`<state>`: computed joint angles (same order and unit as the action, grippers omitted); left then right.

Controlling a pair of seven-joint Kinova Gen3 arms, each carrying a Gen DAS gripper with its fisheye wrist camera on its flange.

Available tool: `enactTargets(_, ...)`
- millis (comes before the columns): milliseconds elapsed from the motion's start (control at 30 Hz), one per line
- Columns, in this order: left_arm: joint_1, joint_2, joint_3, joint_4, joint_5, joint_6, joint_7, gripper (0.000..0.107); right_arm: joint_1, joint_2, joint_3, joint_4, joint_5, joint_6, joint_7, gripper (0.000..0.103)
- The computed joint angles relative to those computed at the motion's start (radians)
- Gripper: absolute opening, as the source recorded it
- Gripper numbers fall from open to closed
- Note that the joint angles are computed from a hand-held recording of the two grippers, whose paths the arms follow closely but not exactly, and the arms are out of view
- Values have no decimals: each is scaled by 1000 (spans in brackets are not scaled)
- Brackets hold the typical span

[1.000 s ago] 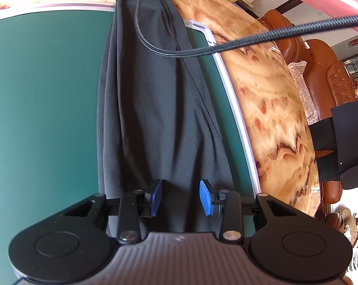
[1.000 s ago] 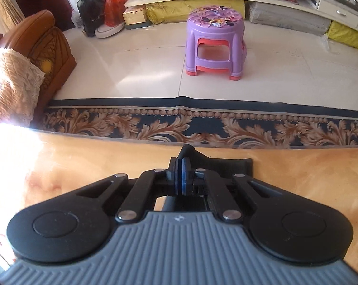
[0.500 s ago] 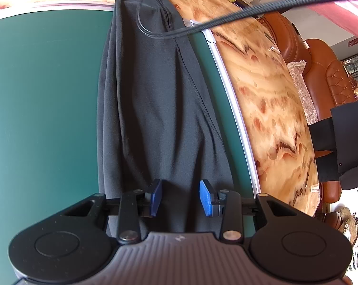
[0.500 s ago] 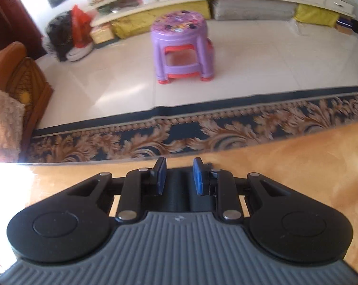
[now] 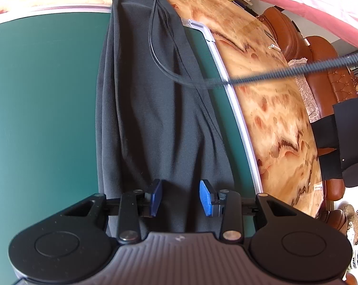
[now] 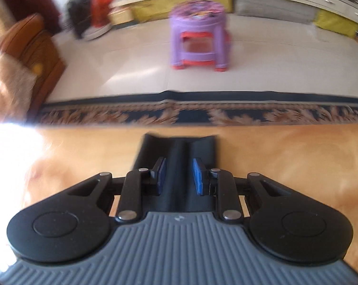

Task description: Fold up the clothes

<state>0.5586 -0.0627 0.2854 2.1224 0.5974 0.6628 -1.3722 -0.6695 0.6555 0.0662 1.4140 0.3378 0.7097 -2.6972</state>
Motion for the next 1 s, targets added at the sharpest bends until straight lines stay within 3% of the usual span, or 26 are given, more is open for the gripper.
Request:
enactTargets(167, 5, 0, 7, -3, -17, -5, 20, 41, -55, 72, 17, -121, 55, 145, 30, 29)
enactTargets(267, 8, -1, 14, -11, -46, 1, 62, 41, -94, 74, 69, -126, 26, 151, 44, 29)
enactTargets(400, 7, -22, 26, -28, -132, 40, 172, 43, -88, -32, 14, 43, 103, -1, -40, 29)
enactTargets(533, 1, -67, 19, -14, -176, 72, 217, 44, -32, -188, -109, 228, 14, -140, -2, 29)
enactTargets(633, -5, -95, 9, -3, -177, 97, 217, 44, -41, -304, -187, 367, -43, -190, 2, 29)
enactTargets(733, -10, -114, 15, -10, -194, 129, 230, 45, -133, -397, -208, 488, -95, -216, -35, 29)
enactTargets(867, -3, -135, 39, -27, -216, 160, 258, 48, -214, -445, -314, 543, -131, -166, -145, 29)
enactTargets(1000, 17, -137, 71, -35, -232, 181, 286, 49, -399, -445, -301, 548, -117, -140, -307, 29)
